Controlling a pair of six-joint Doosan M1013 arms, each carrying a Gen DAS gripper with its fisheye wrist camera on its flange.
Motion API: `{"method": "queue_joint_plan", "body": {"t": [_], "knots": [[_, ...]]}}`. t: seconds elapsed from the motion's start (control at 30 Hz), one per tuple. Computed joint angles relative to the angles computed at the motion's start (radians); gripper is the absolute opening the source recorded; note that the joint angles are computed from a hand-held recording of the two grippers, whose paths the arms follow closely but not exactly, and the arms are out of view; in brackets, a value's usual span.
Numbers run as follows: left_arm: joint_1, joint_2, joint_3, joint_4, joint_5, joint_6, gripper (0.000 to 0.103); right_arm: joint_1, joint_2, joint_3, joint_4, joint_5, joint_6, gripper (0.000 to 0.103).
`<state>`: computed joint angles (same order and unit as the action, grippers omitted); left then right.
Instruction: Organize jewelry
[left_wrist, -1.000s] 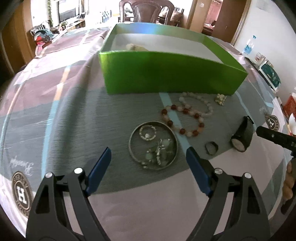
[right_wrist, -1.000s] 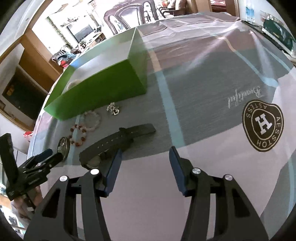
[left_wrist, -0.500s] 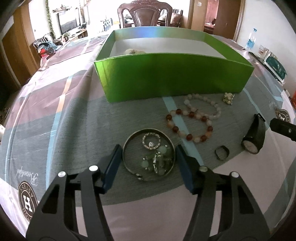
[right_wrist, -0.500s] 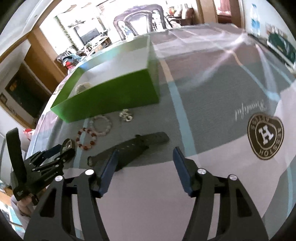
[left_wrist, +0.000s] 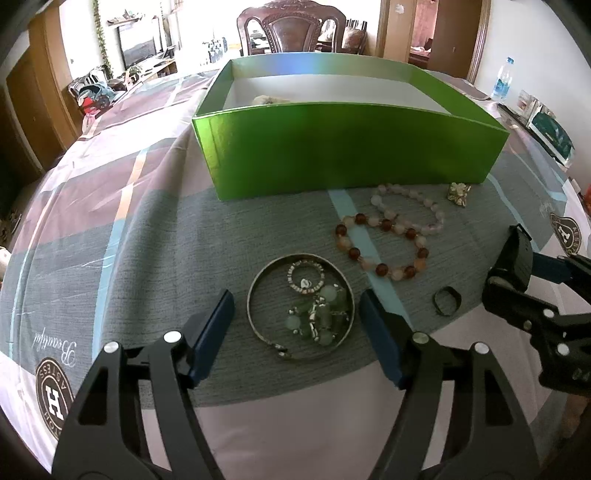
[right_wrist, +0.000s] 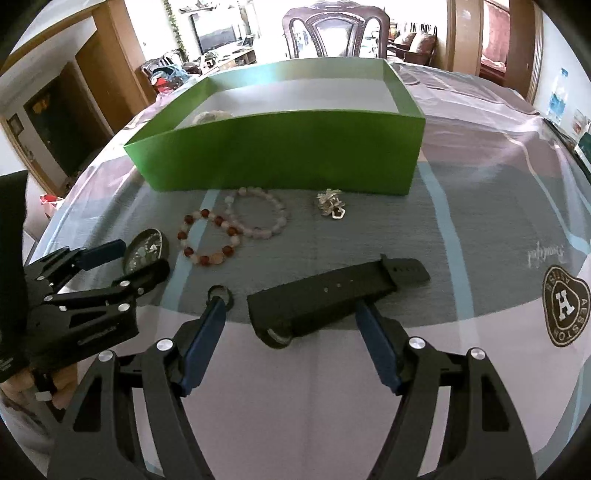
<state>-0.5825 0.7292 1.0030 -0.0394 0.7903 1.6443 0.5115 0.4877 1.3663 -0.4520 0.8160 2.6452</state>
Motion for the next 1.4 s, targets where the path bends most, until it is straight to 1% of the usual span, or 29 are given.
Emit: {"method": "queue_joint_plan", "body": {"t": [0.03, 0.07, 0.1, 0.27, 0.33, 0.37, 0.43, 0.47, 0.57, 0.6, 0.73, 0.87, 1.07, 1.23, 1.4], "knots": [[0.001, -0.001, 0.002, 0.0, -0.004, 0.0, 0.065, -0.001, 0.0, 0.0, 0.004, -0.002, -0.004, 0.059], [0.001, -0.003, 0.005, -0.004, -0.008, 0.003, 0.062, -0.003, 0.0, 0.001, 0.011, -0.005, -0.008, 0.057], [0.002, -0.004, 0.007, -0.004, -0.011, 0.002, 0.059, -0.003, -0.002, 0.003, 0.012, -0.008, -0.006, 0.057], [-0.003, -0.005, 0.008, 0.017, -0.013, -0.027, 0.059, -0.008, -0.008, 0.017, 0.024, -0.035, -0.011, 0.056], [-0.005, -0.009, 0.015, 0.027, -0.021, -0.042, 0.059, -0.01, -0.006, 0.011, 0.03, -0.029, -0.028, 0.048], [-0.005, -0.011, 0.019, 0.032, -0.024, -0.054, 0.059, -0.013, -0.007, 0.012, 0.045, -0.039, -0.044, 0.046], [-0.007, -0.016, 0.027, 0.046, -0.03, -0.073, 0.059, -0.015, -0.006, 0.01, 0.067, -0.049, -0.066, 0.037], [-0.008, -0.019, 0.032, 0.051, -0.035, -0.074, 0.059, -0.015, -0.006, 0.008, 0.07, -0.05, -0.072, 0.036], [-0.011, -0.029, 0.043, 0.066, -0.052, -0.082, 0.059, -0.015, -0.007, 0.01, 0.071, -0.059, -0.072, 0.025], [-0.012, -0.033, 0.048, 0.073, -0.061, -0.086, 0.059, -0.017, -0.01, 0.014, 0.077, -0.067, -0.074, 0.02], [-0.017, -0.05, 0.066, 0.084, -0.089, -0.085, 0.059, -0.017, -0.019, 0.027, 0.067, -0.083, -0.06, 0.019], [-0.02, -0.064, 0.079, 0.093, -0.114, -0.092, 0.059, -0.018, -0.025, 0.033, 0.054, -0.081, -0.039, 0.019], [-0.023, -0.085, 0.101, 0.107, -0.148, -0.101, 0.059, -0.021, -0.025, 0.038, 0.069, -0.085, -0.039, 0.019], [-0.008, -0.083, 0.095, 0.041, -0.139, -0.06, 0.059, -0.022, -0.025, 0.033, 0.063, -0.084, -0.025, 0.019], [0.011, -0.077, 0.08, -0.033, -0.118, -0.022, 0.059, -0.016, -0.038, 0.04, 0.014, -0.1, 0.015, 0.019]]}}
